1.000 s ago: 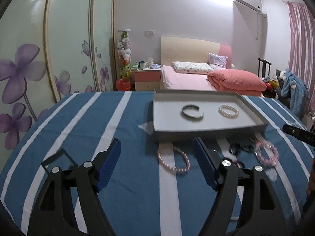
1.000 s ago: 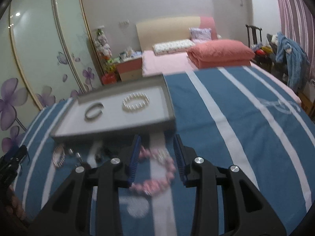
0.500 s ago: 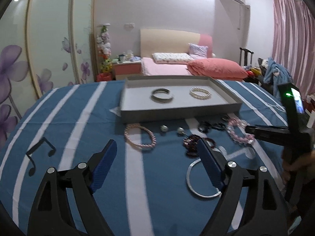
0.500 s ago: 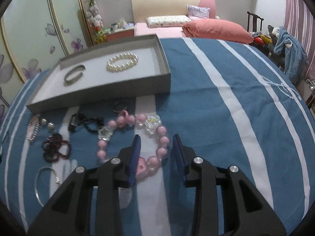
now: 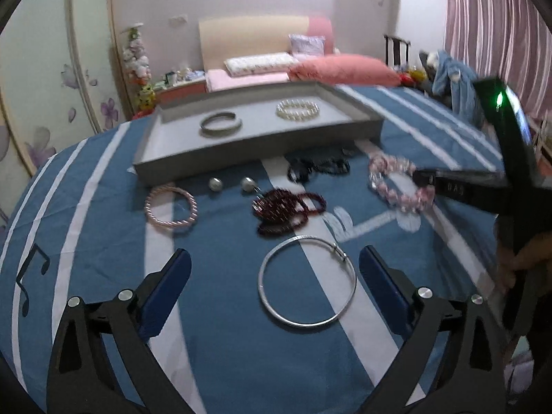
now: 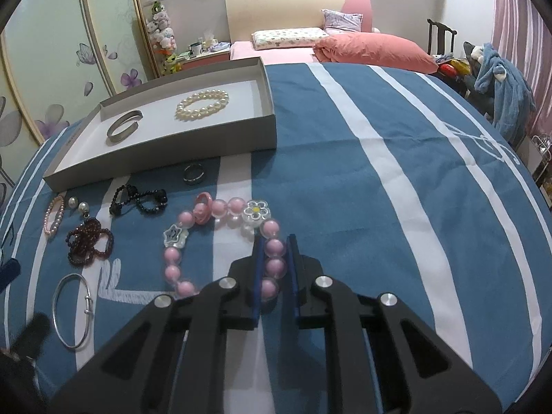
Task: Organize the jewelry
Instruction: 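Grasp the pink bead bracelet with the right tool while the left tool reaches the silver hoop bangle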
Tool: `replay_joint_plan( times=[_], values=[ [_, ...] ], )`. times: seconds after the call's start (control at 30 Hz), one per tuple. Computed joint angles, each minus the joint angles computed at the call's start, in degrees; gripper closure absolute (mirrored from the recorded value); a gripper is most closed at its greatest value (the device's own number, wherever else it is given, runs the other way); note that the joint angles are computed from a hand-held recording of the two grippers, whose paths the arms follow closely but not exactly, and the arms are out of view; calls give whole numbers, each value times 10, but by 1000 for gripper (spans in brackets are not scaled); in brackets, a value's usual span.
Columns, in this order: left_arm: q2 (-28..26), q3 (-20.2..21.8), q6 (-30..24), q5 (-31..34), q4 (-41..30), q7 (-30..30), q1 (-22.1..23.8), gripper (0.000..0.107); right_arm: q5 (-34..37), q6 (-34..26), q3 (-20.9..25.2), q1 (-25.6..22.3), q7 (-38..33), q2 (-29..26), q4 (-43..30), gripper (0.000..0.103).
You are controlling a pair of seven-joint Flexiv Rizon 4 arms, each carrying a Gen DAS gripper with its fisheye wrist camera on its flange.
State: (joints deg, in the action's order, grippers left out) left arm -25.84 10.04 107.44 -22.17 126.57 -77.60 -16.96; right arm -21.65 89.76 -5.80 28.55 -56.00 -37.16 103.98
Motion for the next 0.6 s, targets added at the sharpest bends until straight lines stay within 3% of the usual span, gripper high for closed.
replay_joint_plan(
  times=[0.13, 0.23, 0.4, 0.5, 0.6],
  values=[
    [-28, 90, -83, -29, -40, 14, -88, 7, 3, 1, 6, -4, -2, 0, 0, 89],
    [-36, 118, -133, -16, -59, -6, -107, 7, 5, 2, 8, -6, -4, 2, 3, 89],
    [-37, 129, -147, 11, -68, -45, -106, 7, 6, 2, 9, -6, -5, 3, 4, 89],
    [-22, 82, -134, 24, -56, -50, -57, 22, 6, 2, 12, -8, -9, 4, 4, 89],
    [-26, 131, -138, 45, -58, -84, -84, 35, 6, -2, 27, -18, -19, 5, 2, 89]
  ],
)
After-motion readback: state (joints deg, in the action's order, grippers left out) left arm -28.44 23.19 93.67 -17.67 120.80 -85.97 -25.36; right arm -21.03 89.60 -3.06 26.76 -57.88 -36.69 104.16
